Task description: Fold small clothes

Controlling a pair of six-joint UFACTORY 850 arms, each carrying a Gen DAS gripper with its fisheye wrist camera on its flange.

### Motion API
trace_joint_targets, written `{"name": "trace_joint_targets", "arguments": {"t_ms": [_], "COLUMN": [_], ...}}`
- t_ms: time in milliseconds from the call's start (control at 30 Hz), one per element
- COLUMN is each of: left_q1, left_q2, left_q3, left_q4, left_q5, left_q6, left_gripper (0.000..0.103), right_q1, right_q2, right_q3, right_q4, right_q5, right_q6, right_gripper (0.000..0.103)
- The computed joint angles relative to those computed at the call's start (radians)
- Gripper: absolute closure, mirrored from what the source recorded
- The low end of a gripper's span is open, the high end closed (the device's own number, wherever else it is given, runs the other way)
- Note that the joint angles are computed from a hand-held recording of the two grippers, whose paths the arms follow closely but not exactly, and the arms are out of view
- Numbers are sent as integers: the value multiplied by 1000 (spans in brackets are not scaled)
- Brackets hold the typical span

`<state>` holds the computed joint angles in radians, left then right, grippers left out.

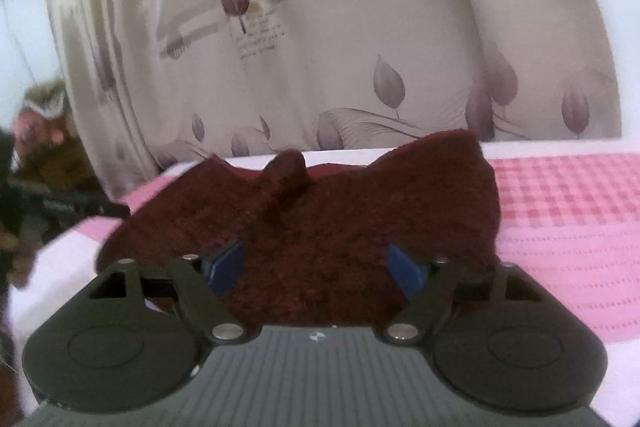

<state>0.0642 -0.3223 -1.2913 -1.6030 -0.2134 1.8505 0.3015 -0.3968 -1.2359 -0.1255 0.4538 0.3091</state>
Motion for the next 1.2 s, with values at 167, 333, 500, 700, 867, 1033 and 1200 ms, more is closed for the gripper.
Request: {"name": "trace_joint_targets", "arguments": {"t_ms": [167,333,500,700,867,1033,1200], "left_q1": [-9,-19,-16,-19,-5,75,138], "left_q2": [-31,-90,-145,-173,-211,-356,-531], "left_q3": [-37,-100,-162,-196,-253,-463,-676], "left_q4": [36,200,364,354,498,576,498], "left_q5": [29,73,71,76,2,-377,-701], "left_q6": [-27,-161,-334,-287,-426,-647,-772], "left_gripper": [18,18,14,7,5,5,6], "right_q1": [22,18,10,6,4,2,0], "right_q2": [-58,-68,-72,-70,-70,-71,-70], "right_q3": [-53,-54,-55,-46,-44,-47,-46], "right_q4": [194,167,117,81,70,52,29], "right_q5": [-17,-8,-3,15,18,13,15], "right_q6": [-201,-165,-111,-64,-39,-15,18], "right_gripper": [12,5,4,2,0,0,0]}}
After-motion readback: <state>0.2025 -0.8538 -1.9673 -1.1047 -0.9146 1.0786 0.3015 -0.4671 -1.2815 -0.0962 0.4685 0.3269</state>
